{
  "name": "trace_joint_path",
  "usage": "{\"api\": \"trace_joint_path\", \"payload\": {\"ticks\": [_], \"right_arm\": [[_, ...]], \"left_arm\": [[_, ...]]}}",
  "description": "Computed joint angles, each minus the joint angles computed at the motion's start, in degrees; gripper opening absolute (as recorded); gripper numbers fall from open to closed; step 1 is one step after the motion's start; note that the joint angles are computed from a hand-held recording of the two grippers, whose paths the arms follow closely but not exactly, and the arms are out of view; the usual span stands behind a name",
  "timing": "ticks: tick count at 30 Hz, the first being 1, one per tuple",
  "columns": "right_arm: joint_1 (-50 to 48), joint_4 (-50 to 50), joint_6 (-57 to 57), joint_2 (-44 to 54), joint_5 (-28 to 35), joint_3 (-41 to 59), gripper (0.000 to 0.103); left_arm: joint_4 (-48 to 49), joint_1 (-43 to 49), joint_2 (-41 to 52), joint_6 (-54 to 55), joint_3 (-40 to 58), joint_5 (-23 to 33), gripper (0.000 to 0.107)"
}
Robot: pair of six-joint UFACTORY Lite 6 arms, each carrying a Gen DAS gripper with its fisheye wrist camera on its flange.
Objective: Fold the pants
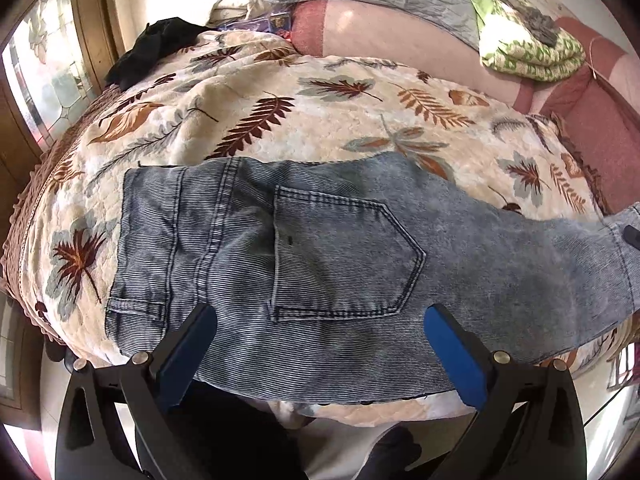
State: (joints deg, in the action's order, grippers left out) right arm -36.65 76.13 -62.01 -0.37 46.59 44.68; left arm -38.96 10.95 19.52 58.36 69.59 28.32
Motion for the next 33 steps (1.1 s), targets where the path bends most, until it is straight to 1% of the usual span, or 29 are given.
{"api": "trace_joint_path", "payload": {"ticks": [3, 5, 8, 9, 10, 11, 12, 13, 15, 17, 19, 20, 21, 23, 25, 27, 29, 31, 33], "right_arm": [[10.20, 5.17, 0.21, 1.91, -3.42, 0.88, 0.017], [16.91, 9.39, -0.80, 6.15, -5.92, 3.13, 0.018], [25.72, 16.07, -2.36, 14.74, -8.66, 8.26, 0.022], [28.28, 17.94, -2.39, 17.44, -9.33, 10.16, 0.032], [30.50, 18.91, -2.15, 20.33, -8.76, 12.38, 0.042], [32.30, 19.18, -1.72, 23.14, -7.34, 14.58, 0.061], [33.55, 20.04, -2.24, 24.93, -5.66, 15.78, 0.065], [34.67, 20.71, -2.98, 25.65, -4.83, 16.53, 0.065], [35.54, 25.02, -7.35, 22.90, -6.28, 14.57, 0.065], [33.67, 28.93, -12.48, 18.57, -6.56, 10.86, 0.065], [30.85, 29.26, -13.20, 15.45, -8.10, 8.52, 0.065], [29.36, 31.06, -14.91, 13.96, -8.46, 6.63, 0.064], [27.81, 32.82, -16.85, 13.14, -7.70, 4.91, 0.064], [25.52, 31.81, -16.08, 13.93, -6.36, 4.01, 0.064], [26.47, 30.99, -14.97, 15.47, -9.09, 5.31, 0.060], [28.61, 30.37, -14.65, 19.28, -11.99, 8.44, 0.052], [30.40, 30.47, -14.23, 24.58, -13.13, 12.90, 0.051], [31.68, 31.76, -14.81, 29.10, -13.64, 16.95, 0.051], [33.13, 33.61, -14.91, 33.23, -16.15, 21.15, 0.051]], "left_arm": [[-1.07, 1.72, 0.07, 1.68, 0.45, 0.39, 0.103], [-1.92, 3.22, 0.36, 2.83, 1.08, 1.36, 0.103], [-2.82, 5.17, 0.83, 4.29, 1.72, 2.40, 0.103], [-2.70, 5.58, 1.08, 4.39, 1.94, 2.53, 0.103], [-2.53, 5.98, 1.35, 4.49, 2.15, 2.68, 0.103], [-2.56, 6.41, 1.61, 4.81, 2.35, 2.88, 0.103], [-2.83, 6.76, 1.71, 5.33, 2.28, 2.94, 0.103], [-3.05, 7.00, 1.82, 5.77, 2.22, 2.93, 0.103], [-3.63, 7.24, 2.29, 6.55, 2.38, 2.86, 0.103], [-4.96, 7.39, 2.73, 7.92, 2.43, 3.24, 0.103], [-6.30, 7.03, 2.71, 9.56, 1.73, 3.42, 0.103], [-6.89, 6.59, 2.54, 10.29, 1.13, 3.36, 0.103], [-7.60, 6.00, 2.35, 11.17, 0.40, 3.31, 0.103], [-9.81, 4.68, 1.64, 13.57, -1.31, 3.40, 0.103], [-12.35, 2.58, 0.50, 16.63, -3.59, 2.66, 0.103], [-14.26, -0.59, -0.84, 18.97, -6.16, -0.09, 0.103], [-17.92, -3.67, -1.56, 22.55, -8.29, -2.34, 0.103], [-18.40, -7.96, -1.13, 22.91, -9.80, -7.90, 0.103], [-21.02, -11.81, 0.51, 26.18, -10.62, -13.18, 0.103]]}}
